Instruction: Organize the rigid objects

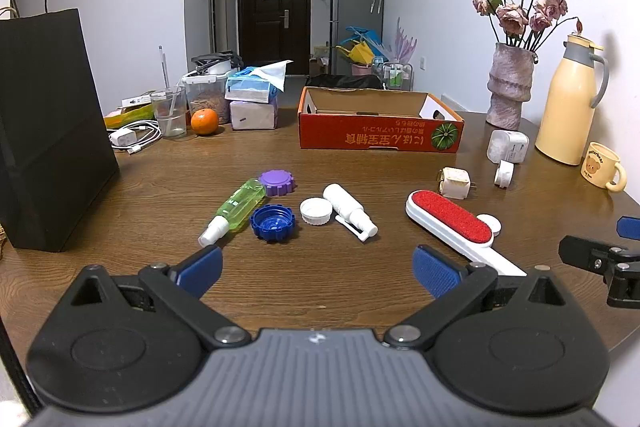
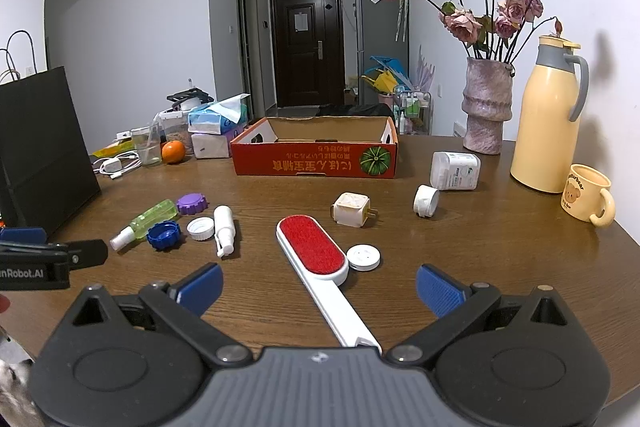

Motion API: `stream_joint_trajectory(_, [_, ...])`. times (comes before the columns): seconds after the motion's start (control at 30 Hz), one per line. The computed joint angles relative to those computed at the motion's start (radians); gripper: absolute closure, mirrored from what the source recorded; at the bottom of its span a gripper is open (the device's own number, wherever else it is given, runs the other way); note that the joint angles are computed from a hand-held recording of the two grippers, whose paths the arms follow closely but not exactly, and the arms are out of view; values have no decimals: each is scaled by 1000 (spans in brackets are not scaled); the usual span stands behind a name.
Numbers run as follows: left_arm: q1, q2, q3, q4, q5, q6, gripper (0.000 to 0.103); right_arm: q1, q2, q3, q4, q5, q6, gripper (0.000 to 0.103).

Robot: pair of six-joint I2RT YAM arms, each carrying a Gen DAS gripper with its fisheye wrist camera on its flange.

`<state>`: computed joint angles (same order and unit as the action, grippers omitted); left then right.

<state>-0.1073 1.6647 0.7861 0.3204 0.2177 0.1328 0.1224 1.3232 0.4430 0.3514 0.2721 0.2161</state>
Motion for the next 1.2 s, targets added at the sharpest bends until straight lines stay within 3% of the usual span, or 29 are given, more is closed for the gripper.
stream_joint_trajectory(0.73, [-5, 32, 15, 6, -7, -2, 0, -8, 38, 5, 20, -11, 3, 0])
stream_joint_trajectory(1.2, [-16, 109, 108, -50, -20, -7, 0, -38, 138, 98, -23, -42, -7, 0])
